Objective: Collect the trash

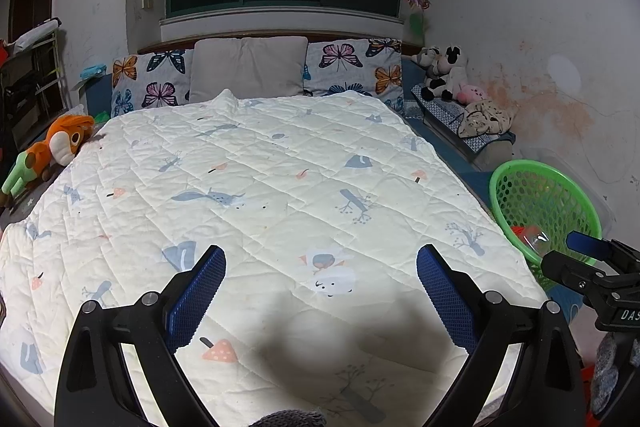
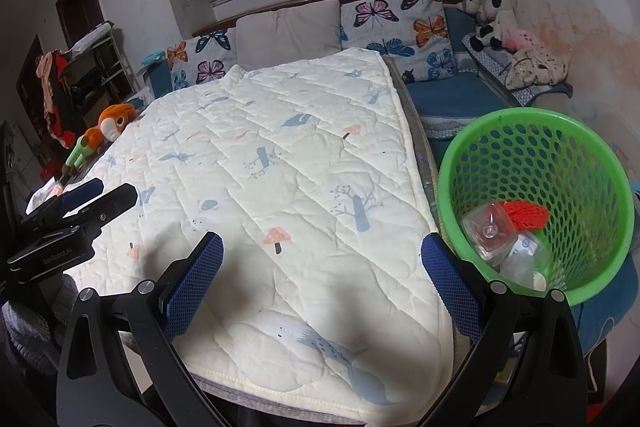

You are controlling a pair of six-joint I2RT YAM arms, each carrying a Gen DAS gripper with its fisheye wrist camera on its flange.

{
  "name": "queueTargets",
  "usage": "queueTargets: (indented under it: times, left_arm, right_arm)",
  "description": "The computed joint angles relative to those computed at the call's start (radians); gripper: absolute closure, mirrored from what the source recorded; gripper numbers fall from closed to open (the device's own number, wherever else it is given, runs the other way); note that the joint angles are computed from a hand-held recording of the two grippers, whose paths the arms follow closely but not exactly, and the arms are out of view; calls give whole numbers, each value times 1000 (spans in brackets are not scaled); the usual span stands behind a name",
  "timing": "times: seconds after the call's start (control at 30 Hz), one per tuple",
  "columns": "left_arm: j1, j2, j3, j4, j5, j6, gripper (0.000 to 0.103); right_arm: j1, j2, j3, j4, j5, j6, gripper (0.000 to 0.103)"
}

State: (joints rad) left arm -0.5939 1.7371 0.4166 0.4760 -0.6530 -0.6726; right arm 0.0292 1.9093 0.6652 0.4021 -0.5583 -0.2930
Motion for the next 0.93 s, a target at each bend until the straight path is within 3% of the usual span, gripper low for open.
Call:
queueTargets:
  times: [0.93]
  left_arm:
    - [-11,19,-9,19,-17,-10,10]
  right_arm:
    - [11,21,-21,43,3,-12,5]
